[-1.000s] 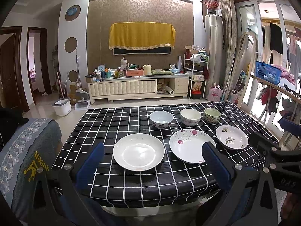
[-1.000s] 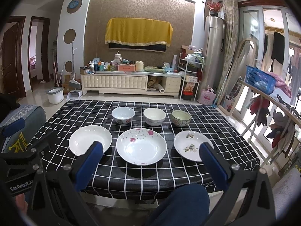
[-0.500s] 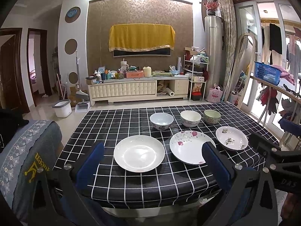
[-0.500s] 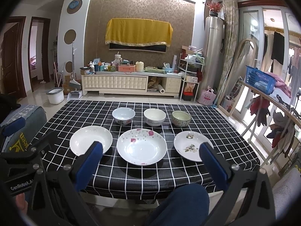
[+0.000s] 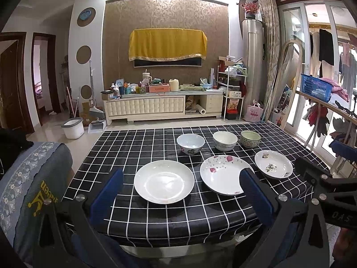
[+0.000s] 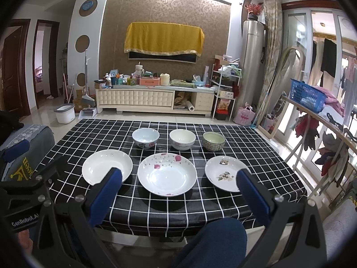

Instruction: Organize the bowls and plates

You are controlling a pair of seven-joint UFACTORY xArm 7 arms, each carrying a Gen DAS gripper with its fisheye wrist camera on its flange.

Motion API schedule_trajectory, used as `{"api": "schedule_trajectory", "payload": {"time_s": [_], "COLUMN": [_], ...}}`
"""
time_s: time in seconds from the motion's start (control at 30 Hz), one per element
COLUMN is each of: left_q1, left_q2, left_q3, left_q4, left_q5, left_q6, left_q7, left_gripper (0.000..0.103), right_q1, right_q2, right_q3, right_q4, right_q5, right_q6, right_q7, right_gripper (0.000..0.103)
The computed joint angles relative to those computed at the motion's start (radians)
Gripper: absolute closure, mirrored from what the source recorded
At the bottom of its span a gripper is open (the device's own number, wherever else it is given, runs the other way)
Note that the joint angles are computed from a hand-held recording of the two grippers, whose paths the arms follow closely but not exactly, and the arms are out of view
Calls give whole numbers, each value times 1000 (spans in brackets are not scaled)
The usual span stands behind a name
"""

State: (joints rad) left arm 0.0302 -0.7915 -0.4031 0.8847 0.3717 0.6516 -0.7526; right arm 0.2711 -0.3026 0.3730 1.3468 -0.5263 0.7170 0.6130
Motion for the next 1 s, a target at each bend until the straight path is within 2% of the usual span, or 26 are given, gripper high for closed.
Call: {"api": "schedule_trajectory", "payload": {"time_s": [1.0], "left_q1": [-5], "left_q2": [-16], "left_q3": [3], "left_q4": [5], "left_q5": [-7], "left_q6": [17], "left_q7": [6], "left_gripper": [0], "right_q1": [6], "right_q2": [-4], "right_q3": [-5], "right_q4": [0], "right_q5": [27], "right_q6": [0], "right_q7": [-17], "right_gripper": [0]}}
